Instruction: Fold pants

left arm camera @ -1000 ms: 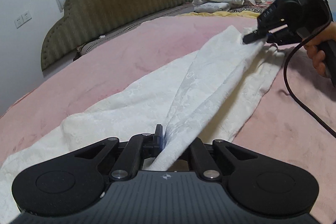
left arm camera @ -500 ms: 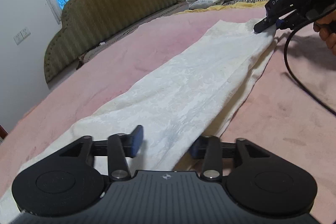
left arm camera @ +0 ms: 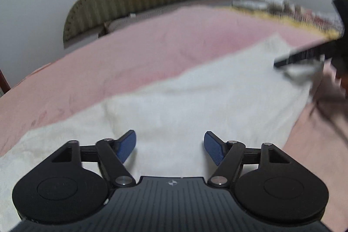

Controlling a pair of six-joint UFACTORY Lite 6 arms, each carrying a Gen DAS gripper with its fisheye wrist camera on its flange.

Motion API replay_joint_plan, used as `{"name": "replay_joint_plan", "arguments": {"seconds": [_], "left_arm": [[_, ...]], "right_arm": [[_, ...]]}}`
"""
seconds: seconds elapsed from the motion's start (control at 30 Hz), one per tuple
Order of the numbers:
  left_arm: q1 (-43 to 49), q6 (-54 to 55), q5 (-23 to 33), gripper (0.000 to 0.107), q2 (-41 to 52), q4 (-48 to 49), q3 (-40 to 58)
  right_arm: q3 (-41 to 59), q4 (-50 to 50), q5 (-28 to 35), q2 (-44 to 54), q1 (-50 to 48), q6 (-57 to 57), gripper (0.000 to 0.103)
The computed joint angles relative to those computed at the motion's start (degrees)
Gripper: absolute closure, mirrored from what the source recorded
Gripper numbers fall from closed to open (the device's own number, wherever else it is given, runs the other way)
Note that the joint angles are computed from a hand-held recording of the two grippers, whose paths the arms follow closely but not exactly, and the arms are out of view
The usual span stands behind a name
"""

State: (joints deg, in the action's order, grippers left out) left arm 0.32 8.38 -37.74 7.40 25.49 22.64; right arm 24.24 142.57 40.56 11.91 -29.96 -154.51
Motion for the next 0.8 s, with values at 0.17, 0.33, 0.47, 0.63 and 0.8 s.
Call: {"name": "replay_joint_plan", "arguments": {"seconds": [0.17, 0.33, 0.47, 0.63, 0.8], "left_arm": [[1.41, -3.47, -5.59, 0.031, -4.05, 3.67, -3.32], [-4.11, 3.34, -5.7, 0.022, 2.44, -4.7, -0.75], [-1.62, 4.71, -13.02, 0.022, 0.63, -3.21, -5.59], [-2.73, 4.14, -14.21, 0.02, 1.79, -4.32, -4.99], [-3.15, 3.72, -14.38, 0.021, 4.01, -3.66, -4.72]], "right_arm": [[-10.28, -7.47, 4.43, -14.17, -3.16, 6.85, 0.038], [-8.42, -0.8, -1.12, -8.87, 0.95, -0.55, 0.034], [-17.15, -14.46, 5.73, -20.88, -12.97, 11.93, 0.032], [-14.71, -44.45, 17.76, -13.9, -40.37, 32.13, 0.031], [-5.47, -56.7, 24.36, 9.99, -47.88, 36.49, 0.031]]}}
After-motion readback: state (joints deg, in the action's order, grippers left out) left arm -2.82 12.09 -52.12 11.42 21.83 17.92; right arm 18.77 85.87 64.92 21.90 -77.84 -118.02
